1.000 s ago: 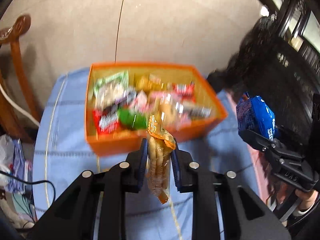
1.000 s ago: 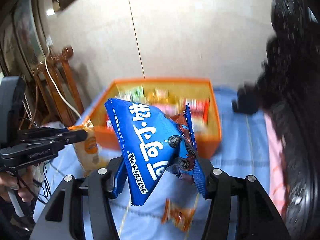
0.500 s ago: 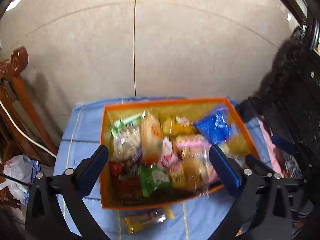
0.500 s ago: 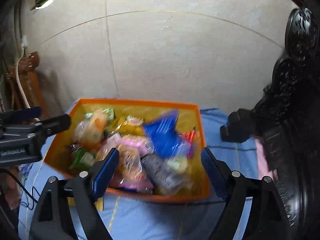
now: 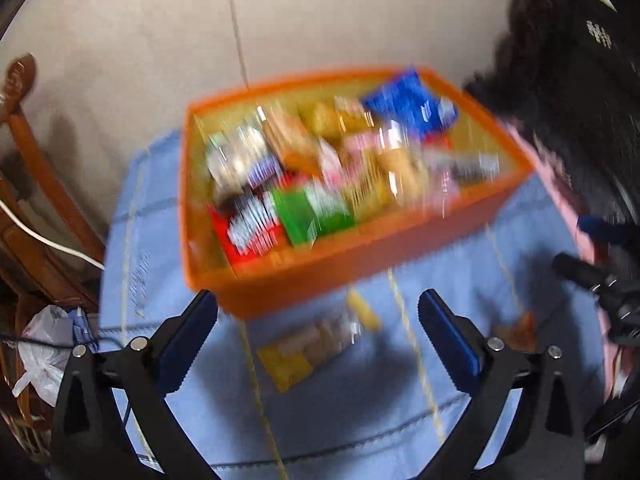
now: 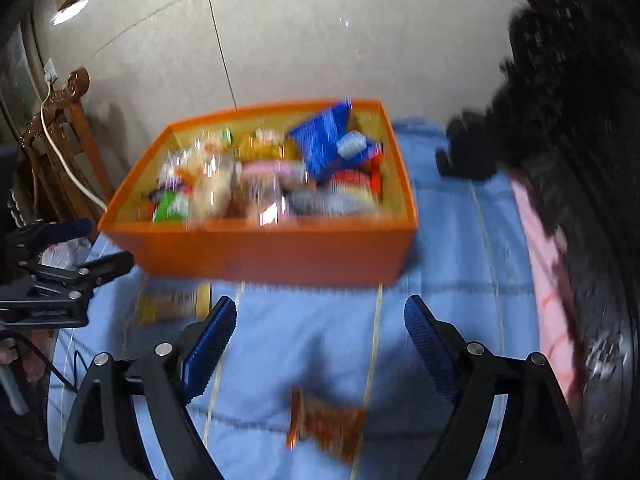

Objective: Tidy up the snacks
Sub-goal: 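Grasp the yellow barcode cereal bar with the left tool while the right tool grasps the orange peanut bag, then drop the cereal bar into the orange box while the right tool drops the peanut bag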

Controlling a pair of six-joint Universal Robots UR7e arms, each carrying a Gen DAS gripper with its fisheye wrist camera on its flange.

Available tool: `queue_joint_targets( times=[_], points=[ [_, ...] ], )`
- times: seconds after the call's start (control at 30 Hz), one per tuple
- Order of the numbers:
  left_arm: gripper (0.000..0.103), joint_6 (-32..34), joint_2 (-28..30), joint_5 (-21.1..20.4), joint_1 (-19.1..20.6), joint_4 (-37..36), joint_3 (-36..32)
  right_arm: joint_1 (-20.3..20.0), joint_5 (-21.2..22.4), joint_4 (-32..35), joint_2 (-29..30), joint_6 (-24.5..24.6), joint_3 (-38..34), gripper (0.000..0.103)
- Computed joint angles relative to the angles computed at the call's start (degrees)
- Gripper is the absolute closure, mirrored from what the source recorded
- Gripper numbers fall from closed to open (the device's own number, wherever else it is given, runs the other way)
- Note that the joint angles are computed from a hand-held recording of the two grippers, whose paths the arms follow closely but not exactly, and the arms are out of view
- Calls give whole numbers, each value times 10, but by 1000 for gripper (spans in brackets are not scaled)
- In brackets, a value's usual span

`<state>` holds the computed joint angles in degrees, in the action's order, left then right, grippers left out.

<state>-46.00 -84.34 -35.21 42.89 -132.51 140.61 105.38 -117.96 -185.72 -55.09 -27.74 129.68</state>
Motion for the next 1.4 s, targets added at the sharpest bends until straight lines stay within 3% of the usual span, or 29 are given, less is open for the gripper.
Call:
queue_joint_targets(
  times=[0.37,0.47,0.5,0.53,0.6,0.7,0.8,0.87,0.97,1.0,1.03,1.07,1.13,1.27,1.4],
  points=[
    [4,78,122,-18,114,-86,-8,-46,4,33,-31,33,60,16],
    [8,122,131,-20,128,-150,2,-48,4,31,-31,33,57,16],
    [24,142,124,-44,136,-178,6,-49,2,33,-29,31,54,16],
    [31,157,120,-56,139,-201,10,-49,-1,34,-26,28,51,16],
    [56,187,116,-65,135,-210,12,-50,-14,44,-17,13,45,16],
    [70,188,103,-89,125,-188,13,-49,-45,75,7,-44,34,16],
    [72,166,85,-110,116,-192,28,-40,-104,32,51,-115,34,16],
    [72,151,75,-123,115,-200,39,-42,-109,2,67,-142,36,16],
    [72,117,61,-141,101,-190,52,-47,-97,10,74,-135,31,18],
    [72,110,61,-142,97,-190,57,-47,-95,20,75,-125,27,22],
    [72,104,58,-139,95,-189,60,-46,-99,25,80,-118,24,47],
    [72,96,56,-140,93,-186,62,-42,-114,34,92,-108,16,58],
    [72,79,53,-147,86,-188,70,-37,-114,41,93,-96,16,67],
    [73,65,52,-151,78,-188,64,-22,-75,31,61,-81,39,70],
    [73,33,24,-139,44,-155,69,-7,-37,54,12,-62,47,71]
  ],
)
